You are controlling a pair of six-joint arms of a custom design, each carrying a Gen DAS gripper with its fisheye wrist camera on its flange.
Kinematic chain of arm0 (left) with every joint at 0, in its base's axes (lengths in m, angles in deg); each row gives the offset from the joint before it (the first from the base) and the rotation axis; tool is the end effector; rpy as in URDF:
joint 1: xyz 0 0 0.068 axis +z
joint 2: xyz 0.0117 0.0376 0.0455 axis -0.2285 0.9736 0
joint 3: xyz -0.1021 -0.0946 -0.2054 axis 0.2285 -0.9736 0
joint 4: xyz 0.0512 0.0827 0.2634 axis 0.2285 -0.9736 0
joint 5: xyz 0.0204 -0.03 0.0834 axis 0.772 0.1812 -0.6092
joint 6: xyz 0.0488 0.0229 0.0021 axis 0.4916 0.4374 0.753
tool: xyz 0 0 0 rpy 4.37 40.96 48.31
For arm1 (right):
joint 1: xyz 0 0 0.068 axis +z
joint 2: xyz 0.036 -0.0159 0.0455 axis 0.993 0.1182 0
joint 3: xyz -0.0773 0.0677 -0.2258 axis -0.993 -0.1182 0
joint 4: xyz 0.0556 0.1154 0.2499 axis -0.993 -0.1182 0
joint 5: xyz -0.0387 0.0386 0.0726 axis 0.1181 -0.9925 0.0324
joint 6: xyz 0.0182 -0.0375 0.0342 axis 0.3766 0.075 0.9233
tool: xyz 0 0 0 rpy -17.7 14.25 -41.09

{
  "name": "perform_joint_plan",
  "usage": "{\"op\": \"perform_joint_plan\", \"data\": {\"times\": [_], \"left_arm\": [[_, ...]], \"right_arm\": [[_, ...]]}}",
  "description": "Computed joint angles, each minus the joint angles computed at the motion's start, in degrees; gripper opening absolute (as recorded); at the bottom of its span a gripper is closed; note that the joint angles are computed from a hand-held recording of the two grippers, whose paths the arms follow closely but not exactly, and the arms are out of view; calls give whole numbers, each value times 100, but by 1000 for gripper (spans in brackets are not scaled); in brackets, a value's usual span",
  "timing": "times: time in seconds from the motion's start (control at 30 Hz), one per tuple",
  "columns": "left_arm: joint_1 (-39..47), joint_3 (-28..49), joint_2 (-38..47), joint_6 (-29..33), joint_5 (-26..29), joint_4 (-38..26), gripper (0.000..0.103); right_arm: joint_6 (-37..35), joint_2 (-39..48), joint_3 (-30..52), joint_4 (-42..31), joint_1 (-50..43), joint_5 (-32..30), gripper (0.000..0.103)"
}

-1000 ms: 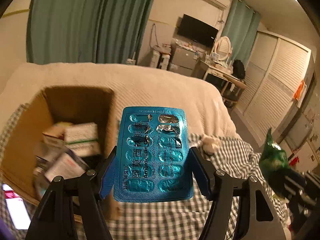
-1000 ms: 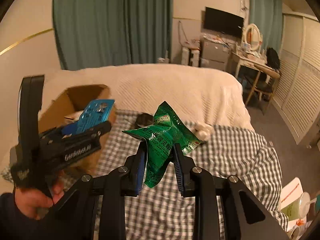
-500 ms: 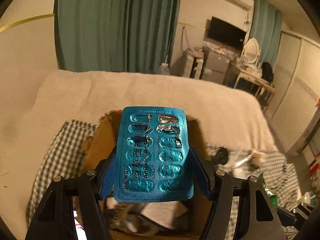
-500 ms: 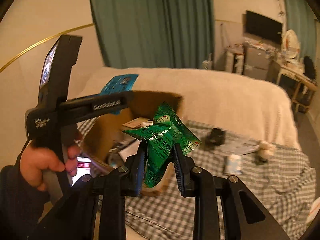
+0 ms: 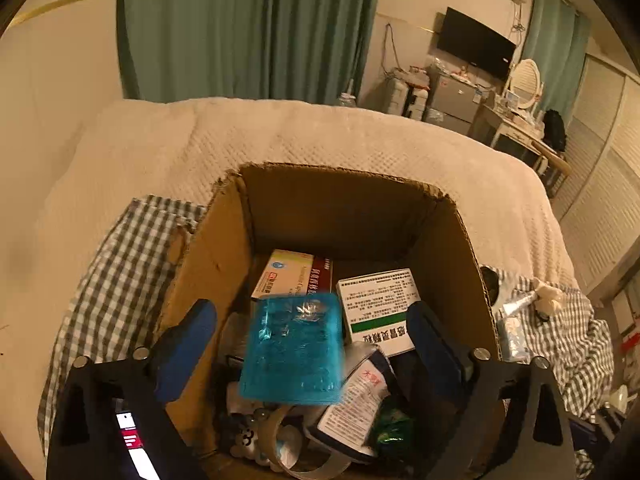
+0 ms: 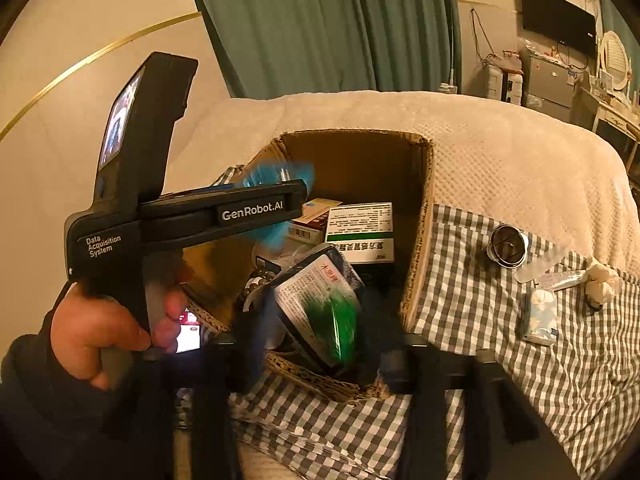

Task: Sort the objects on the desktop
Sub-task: 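Carry the blister pack and green packet over the cardboard box and release both, then grasp the floral tissue pack with the left tool while the right tool grasps the white lace cloth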

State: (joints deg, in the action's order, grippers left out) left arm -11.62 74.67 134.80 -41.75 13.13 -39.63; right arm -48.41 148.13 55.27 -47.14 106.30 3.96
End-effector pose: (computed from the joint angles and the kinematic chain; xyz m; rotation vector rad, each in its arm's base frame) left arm 0.2962 0.0115 0.3352 -0.3769 2.3621 0.0012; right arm 0.2647 0.1252 0.3608 -0.7074 2.3195 0.5455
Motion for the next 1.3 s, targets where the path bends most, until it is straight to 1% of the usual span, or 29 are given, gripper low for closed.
{"op": "perform_joint_plan", "data": {"times": [0.03,0.1,0.17,0.27,0.37,0.5,0.6,0.73,0.83,0.93,1.07,1.17,1.27,1.3], "left_arm": [[-20,59,39,7,-53,-78,101],[-119,196,101,-7,-253,-277,101],[-265,223,4,-26,-442,-333,101],[-585,283,-208,-104,-572,-449,101],[-1136,584,-236,-299,-852,-696,101],[-2081,1200,-31,-649,-1262,-996,101],[-2751,1603,248,-976,-1517,-1178,101],[-3549,2089,790,-1497,-1822,-1378,101],[-4006,2196,1132,-1727,-2004,-1275,102],[-4305,2215,1536,-1900,-2116,-1100,102],[-4473,2170,2104,-2056,-2128,-751,102],[-4440,1971,2524,-2090,-2073,-245,102],[-4345,1802,2960,-2133,-1962,274,102],[-4306,1799,3143,-2148,-1912,416,102]], "right_arm": [[-19,-88,-73,29,-29,7,56],[-100,-147,-51,-26,-120,-9,56],[-193,-328,-119,-64,-338,-56,57],[-431,-502,-64,-259,-912,-238,56],[-743,-608,41,-481,-1737,-463,57],[-1152,-488,541,-970,-3076,-949,57],[-1591,-388,908,-1325,-3998,-1278,57],[-2164,-128,1427,-1751,-4900,-1618,57],[-2570,15,1624,-1957,-5472,-1886,57],[-2820,109,1477,-1868,-5833,-2044,57],[-2948,301,1151,-1534,-6024,-2051,57],[-2871,480,787,-962,-6050,-2047,57],[-2691,681,390,-253,-5931,-1978,57],[-2588,807,239,91,-5815,-1900,57]]}}
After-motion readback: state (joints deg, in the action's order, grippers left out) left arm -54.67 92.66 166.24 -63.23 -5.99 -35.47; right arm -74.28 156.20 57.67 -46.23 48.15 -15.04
